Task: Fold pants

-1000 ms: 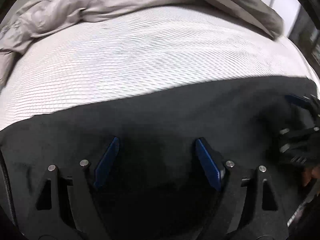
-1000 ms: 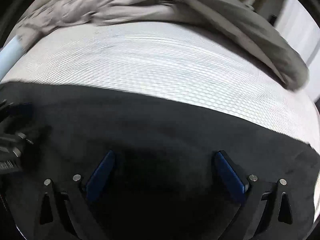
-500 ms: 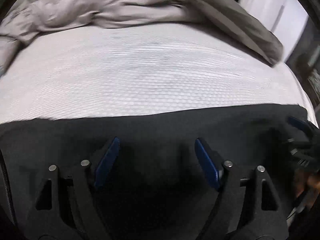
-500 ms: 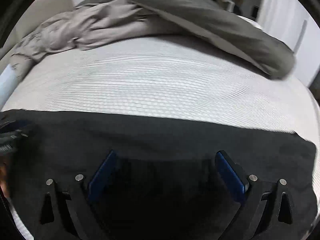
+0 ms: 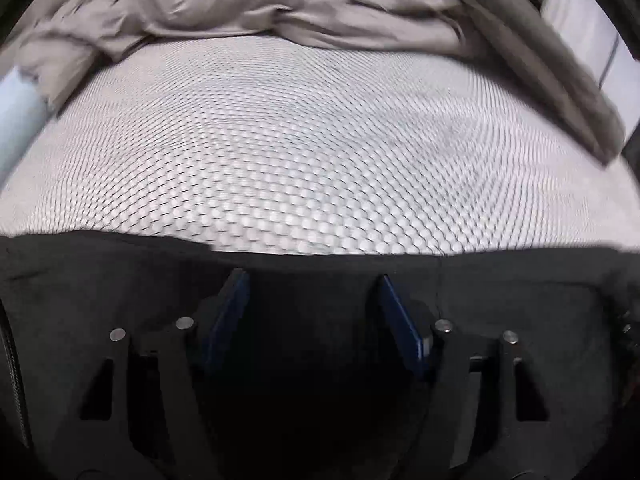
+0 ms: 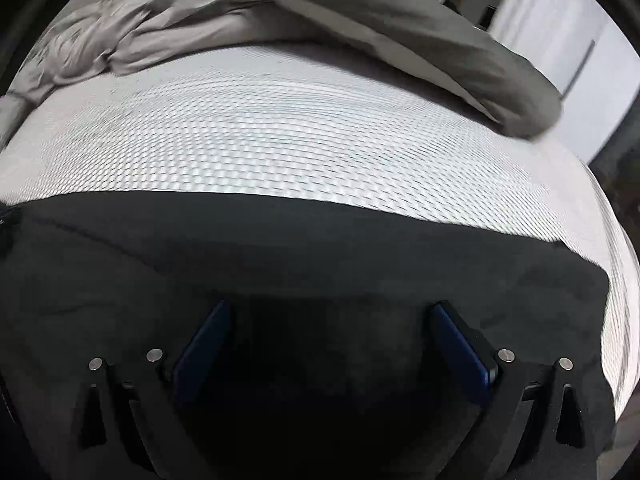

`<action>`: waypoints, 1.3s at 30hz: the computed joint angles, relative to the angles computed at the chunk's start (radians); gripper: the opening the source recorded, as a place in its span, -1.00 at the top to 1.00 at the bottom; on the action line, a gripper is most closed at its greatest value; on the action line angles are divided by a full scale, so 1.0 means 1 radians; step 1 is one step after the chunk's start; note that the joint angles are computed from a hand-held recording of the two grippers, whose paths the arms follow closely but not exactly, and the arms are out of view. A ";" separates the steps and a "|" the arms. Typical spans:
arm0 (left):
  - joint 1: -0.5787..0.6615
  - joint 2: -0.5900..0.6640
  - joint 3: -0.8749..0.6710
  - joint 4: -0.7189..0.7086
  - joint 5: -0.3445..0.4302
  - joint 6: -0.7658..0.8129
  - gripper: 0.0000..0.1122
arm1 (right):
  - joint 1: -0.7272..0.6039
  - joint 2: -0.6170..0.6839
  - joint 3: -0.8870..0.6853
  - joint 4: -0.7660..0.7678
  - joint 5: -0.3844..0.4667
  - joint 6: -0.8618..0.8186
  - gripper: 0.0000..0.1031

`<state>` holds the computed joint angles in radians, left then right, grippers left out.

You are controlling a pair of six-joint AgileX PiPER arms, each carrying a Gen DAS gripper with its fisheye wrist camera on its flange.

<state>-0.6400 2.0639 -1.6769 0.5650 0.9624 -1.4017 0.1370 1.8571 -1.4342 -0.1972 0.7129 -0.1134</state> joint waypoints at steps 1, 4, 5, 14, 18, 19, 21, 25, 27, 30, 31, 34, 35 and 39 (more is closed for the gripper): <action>0.000 -0.032 0.050 0.020 -0.041 -0.048 -0.13 | 0.002 -0.015 0.017 -0.012 -0.010 0.014 -0.95; -0.029 -0.107 0.119 0.041 -0.073 -0.072 0.01 | 0.025 -0.067 0.055 0.024 -0.010 -0.014 -0.94; -0.037 -0.149 0.159 0.070 -0.093 -0.082 0.02 | 0.036 -0.096 0.077 0.090 -0.012 -0.075 -0.94; -0.008 -0.331 0.407 0.107 0.049 -0.002 0.17 | 0.190 -0.248 0.265 0.228 -0.017 -0.337 -0.94; 0.101 -0.470 0.663 0.118 -0.077 -0.098 0.34 | 0.217 -0.254 0.302 0.176 -0.029 -0.282 -0.94; 0.118 -0.528 0.730 0.144 -0.079 -0.167 0.61 | 0.217 -0.254 0.301 0.170 -0.029 -0.270 -0.94; 0.144 -0.591 0.796 0.152 -0.094 -0.225 0.95 | 0.231 -0.250 0.295 0.135 -0.030 -0.223 -0.94; 0.035 -0.671 0.825 0.181 -0.050 -0.289 0.93 | 0.254 -0.267 0.307 0.112 -0.030 -0.180 -0.94; -0.043 -0.659 0.803 0.211 -0.056 -0.257 0.92 | 0.270 -0.283 0.317 0.118 -0.027 -0.182 -0.94; -0.033 -0.592 0.776 0.149 -0.090 -0.172 0.86 | 0.252 -0.307 0.335 0.149 -0.022 -0.237 -0.94; -0.020 -0.576 0.789 0.134 -0.089 -0.171 0.86 | 0.254 -0.308 0.337 0.149 -0.023 -0.242 -0.94; 0.001 -0.665 0.880 0.150 -0.110 -0.245 0.87 | 0.249 -0.329 0.357 0.141 -0.030 -0.257 -0.94; 0.001 -0.678 0.886 0.158 -0.085 -0.258 0.87 | 0.249 -0.333 0.363 0.134 -0.032 -0.253 -0.94; 0.003 -0.787 0.965 0.157 -0.105 -0.299 0.87 | 0.216 -0.294 0.333 0.162 -0.042 -0.304 -0.94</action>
